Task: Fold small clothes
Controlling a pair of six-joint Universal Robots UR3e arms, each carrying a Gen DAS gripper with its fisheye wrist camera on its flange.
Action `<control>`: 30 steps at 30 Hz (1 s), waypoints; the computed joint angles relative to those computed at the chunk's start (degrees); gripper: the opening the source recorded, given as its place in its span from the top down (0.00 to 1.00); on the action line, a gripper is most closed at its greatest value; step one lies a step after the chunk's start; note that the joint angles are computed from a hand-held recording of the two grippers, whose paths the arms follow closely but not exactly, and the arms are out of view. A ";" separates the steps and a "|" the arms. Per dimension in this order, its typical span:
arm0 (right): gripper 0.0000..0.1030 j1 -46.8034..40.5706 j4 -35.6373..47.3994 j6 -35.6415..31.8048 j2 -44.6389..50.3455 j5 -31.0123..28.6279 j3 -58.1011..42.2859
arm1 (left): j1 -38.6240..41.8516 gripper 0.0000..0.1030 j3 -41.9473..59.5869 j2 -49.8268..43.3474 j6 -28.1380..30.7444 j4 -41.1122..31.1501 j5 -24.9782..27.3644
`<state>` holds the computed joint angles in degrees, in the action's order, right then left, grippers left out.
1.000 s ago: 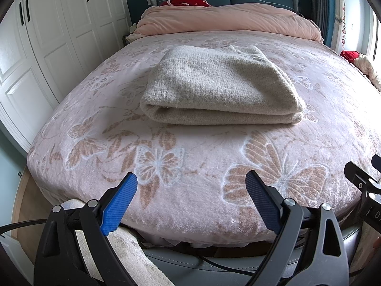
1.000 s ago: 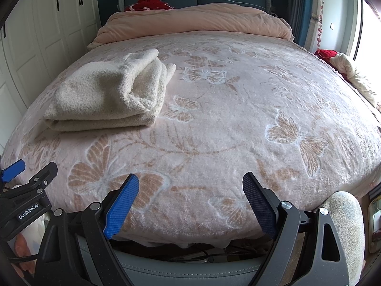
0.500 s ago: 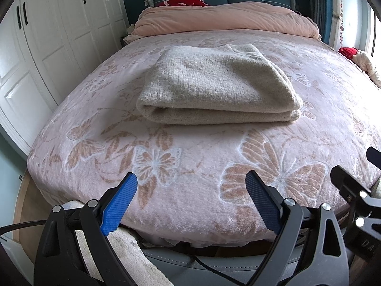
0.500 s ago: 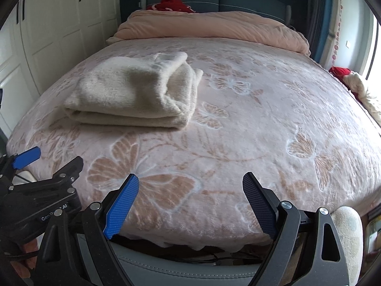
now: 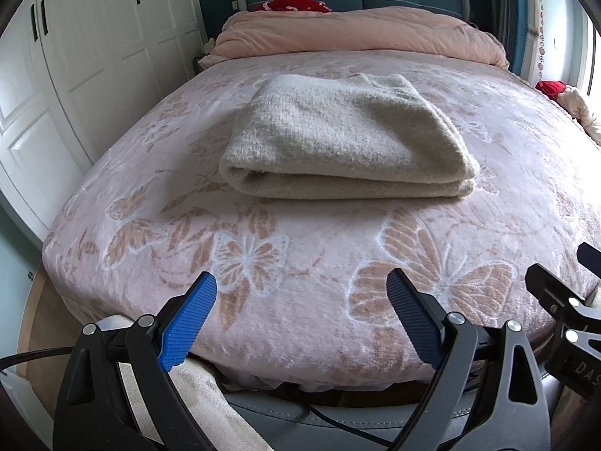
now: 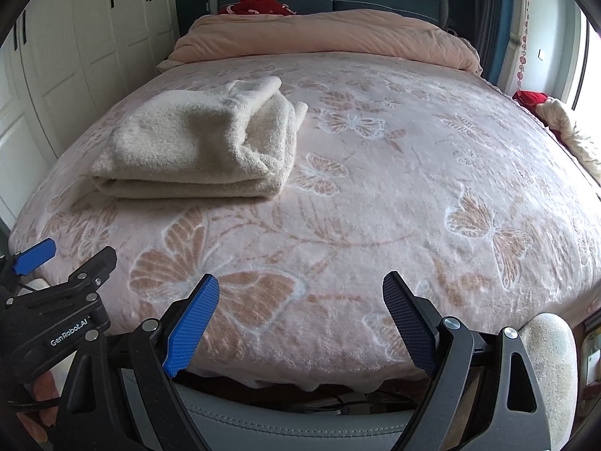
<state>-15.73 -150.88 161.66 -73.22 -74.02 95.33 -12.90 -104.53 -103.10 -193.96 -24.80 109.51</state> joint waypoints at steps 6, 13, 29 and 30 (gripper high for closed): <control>0.16 -0.22 0.49 0.45 0.41 -0.15 -0.63 | -0.38 0.13 -0.21 0.02 0.70 1.00 0.19; 0.16 0.01 0.37 0.13 0.35 -0.27 -0.52 | -0.09 0.13 0.21 -0.08 -0.01 -0.26 0.60; 0.16 0.41 0.17 0.49 0.22 -0.56 -0.28 | -0.15 0.13 0.46 -0.47 0.56 -0.18 0.40; 0.16 0.41 0.17 0.49 0.22 -0.56 -0.28 | -0.17 0.13 0.42 -0.43 0.52 -0.16 0.41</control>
<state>-15.32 -150.70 162.15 -73.01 -74.59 95.05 -13.07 -104.10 -103.52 -193.44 -24.96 109.92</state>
